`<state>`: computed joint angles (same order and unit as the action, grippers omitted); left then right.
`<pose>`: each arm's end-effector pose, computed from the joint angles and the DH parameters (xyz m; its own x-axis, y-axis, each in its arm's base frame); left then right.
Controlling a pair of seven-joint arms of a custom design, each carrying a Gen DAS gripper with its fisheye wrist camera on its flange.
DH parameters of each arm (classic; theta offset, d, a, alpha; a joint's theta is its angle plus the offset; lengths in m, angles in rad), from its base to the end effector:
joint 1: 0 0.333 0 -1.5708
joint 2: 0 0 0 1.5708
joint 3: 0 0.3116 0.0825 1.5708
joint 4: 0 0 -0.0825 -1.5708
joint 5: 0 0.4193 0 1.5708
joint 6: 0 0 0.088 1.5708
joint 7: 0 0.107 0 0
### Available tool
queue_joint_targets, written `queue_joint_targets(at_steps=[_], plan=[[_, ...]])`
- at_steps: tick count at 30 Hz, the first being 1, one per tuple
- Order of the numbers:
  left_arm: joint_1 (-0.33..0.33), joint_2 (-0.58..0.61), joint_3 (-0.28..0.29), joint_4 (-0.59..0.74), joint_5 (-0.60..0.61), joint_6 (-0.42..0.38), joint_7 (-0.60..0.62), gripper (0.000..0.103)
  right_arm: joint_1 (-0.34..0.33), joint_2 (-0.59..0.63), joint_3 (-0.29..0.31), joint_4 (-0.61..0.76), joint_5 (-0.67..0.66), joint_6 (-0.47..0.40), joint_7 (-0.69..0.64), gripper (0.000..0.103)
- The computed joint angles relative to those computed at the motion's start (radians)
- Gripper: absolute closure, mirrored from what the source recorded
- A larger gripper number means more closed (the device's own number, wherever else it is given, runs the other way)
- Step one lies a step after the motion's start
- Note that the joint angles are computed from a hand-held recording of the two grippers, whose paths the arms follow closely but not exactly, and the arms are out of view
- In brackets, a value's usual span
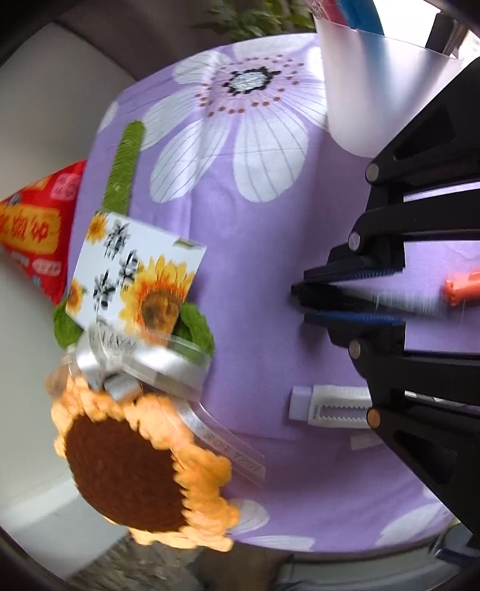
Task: Organize stationery
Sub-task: 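Lift and carry the highlighter and black marker toward the white cup with both tools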
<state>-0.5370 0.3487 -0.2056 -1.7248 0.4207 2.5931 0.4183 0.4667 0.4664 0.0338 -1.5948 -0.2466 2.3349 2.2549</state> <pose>0.5346 -0.4812 0.4225 0.0586 -0.9519 0.3008 -0.8677 -0.1976 -0.4562 0.6495 0.3470 0.3708 -0.0419 -0.9991 -0.0054 -0.9451 0.0414 -0.3241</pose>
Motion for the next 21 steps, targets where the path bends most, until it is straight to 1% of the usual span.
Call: queue_joint_targets(at_steps=[2, 5, 7, 11, 15, 21], plan=[[0.006, 0.002, -0.003, -0.003, -0.013, 0.002, 0.009, 0.094, 0.005, -0.003, 0.002, -0.008, -0.010, 0.012, -0.009, 0.088], [0.010, -0.003, -0.003, -0.011, -0.020, 0.011, 0.015, 0.094, -0.002, -0.044, 0.014, -0.070, 0.012, 0.071, -0.011, 0.088], [0.009, -0.008, 0.001, -0.015, -0.015, 0.016, 0.012, 0.094, -0.007, -0.096, 0.019, -0.131, 0.020, 0.118, -0.014, 0.088], [0.007, -0.025, 0.001, -0.025, -0.001, 0.034, 0.006, 0.094, -0.022, -0.234, 0.036, -0.281, 0.030, 0.238, -0.036, 0.088], [0.006, -0.038, -0.006, -0.031, 0.004, 0.050, 0.013, 0.094, -0.032, -0.371, 0.043, -0.416, -0.010, 0.348, -0.001, 0.088], [-0.018, -0.041, -0.007, 0.003, 0.045, 0.041, 0.015, 0.094, -0.085, -0.494, 0.056, -0.529, -0.112, 0.461, 0.078, 0.088]])
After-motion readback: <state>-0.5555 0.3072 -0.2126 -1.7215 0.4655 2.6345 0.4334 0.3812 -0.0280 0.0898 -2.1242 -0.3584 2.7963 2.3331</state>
